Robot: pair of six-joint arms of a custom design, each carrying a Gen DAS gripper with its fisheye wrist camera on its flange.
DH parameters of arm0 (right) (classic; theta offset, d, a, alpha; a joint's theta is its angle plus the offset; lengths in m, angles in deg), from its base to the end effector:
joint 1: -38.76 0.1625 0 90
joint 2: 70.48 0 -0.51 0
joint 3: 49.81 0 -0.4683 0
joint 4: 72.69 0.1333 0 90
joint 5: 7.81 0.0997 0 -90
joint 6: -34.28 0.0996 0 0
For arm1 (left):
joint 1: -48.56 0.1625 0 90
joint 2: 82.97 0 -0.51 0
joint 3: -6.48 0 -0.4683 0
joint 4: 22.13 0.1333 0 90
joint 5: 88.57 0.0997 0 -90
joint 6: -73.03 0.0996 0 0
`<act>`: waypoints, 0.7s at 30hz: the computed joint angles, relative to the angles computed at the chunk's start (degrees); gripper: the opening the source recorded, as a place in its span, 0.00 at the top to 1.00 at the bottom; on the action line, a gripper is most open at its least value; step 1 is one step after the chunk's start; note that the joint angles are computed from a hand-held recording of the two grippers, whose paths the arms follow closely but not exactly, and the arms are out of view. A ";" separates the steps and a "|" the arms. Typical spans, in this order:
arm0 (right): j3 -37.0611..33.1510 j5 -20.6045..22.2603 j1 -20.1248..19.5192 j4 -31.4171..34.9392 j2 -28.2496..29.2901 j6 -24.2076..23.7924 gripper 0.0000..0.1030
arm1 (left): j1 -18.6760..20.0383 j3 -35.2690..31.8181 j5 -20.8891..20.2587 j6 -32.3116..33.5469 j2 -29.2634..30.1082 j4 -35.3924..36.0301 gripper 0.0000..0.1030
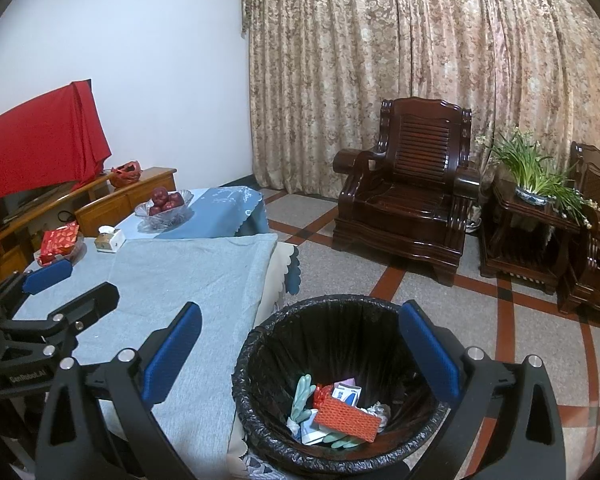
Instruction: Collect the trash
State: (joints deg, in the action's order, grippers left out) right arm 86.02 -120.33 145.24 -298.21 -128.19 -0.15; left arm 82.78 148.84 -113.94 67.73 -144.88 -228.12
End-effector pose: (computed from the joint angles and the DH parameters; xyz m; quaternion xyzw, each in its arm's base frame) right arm 0.2331 -0.4525 0.1698 0.2851 -0.8171 0.4385 0.2427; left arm -0.2248 -0.4230 0.1738 0.1956 0.7975 -0.4808 0.3074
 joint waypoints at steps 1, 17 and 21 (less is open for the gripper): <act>-0.01 0.00 0.01 -0.06 0.03 -0.01 0.06 | 0.04 0.02 0.03 0.06 -0.02 -0.04 0.06; -0.67 -0.31 0.51 0.97 0.07 -0.16 0.06 | 1.20 0.77 -0.50 1.75 -1.35 -1.01 0.06; -0.76 -0.34 0.57 0.98 0.19 -0.18 0.06 | 1.14 0.72 -0.47 1.69 -1.34 -0.94 0.06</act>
State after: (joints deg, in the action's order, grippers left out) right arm 85.26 -120.67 145.82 -297.23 -128.00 -0.33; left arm 83.92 149.55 -114.41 69.42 -146.22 -229.06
